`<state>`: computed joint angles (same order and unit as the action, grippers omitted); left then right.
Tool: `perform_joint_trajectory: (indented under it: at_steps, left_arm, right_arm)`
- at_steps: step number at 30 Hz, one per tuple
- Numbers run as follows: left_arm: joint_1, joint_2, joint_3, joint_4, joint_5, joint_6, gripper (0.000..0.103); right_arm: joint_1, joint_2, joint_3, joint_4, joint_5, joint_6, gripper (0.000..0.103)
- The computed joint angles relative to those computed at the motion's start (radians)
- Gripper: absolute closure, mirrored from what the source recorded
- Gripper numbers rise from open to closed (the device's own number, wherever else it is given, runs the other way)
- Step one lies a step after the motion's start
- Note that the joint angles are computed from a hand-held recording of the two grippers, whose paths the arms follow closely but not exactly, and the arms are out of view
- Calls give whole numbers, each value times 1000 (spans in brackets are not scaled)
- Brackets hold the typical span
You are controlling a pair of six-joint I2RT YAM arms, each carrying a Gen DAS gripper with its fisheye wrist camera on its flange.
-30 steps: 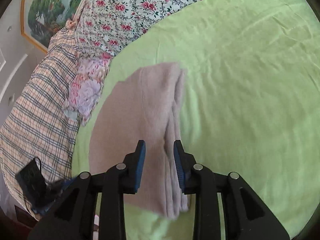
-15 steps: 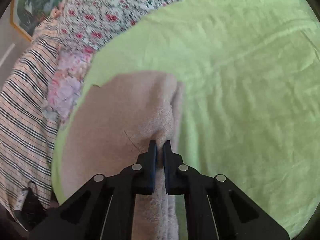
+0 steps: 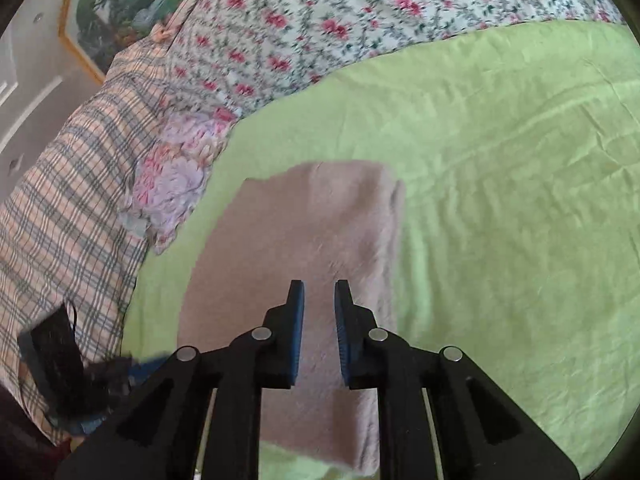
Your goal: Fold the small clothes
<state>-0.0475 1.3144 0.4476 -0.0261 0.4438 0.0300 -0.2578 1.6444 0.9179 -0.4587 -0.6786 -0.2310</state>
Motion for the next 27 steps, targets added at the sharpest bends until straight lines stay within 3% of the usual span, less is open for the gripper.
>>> perform_joint_trajectory:
  at_steps: [4, 6, 8, 10, 14, 20, 24, 27]
  left_arm:
    - [67, 107, 52, 69, 33, -36, 75]
    - [70, 200, 97, 94, 45, -35, 76]
    - [45, 302, 139, 106, -8, -30, 80]
    - [14, 341, 136, 147, -43, -46, 80]
    - [-9, 320, 100, 177, -74, -49, 80]
    - [25, 295, 90, 154, -30, -34, 79]
    - [20, 275, 74, 150, -43, -30, 78]
    - [13, 274, 80, 140, -46, -38, 76]
  right_arm:
    - [27, 38, -8, 26, 17, 18, 86]
    - [48, 70, -10, 40, 86, 21, 86]
    - [51, 133, -14, 55, 128, -1, 91]
    - [32, 153, -49, 104, 105, 5, 94]
    - [31, 121, -72, 109, 114, 5, 95]
    - [29, 38, -75, 73, 95, 13, 90]
    - [55, 70, 25, 87, 102, 85, 89]
    - [74, 175, 154, 93, 51, 123, 89]
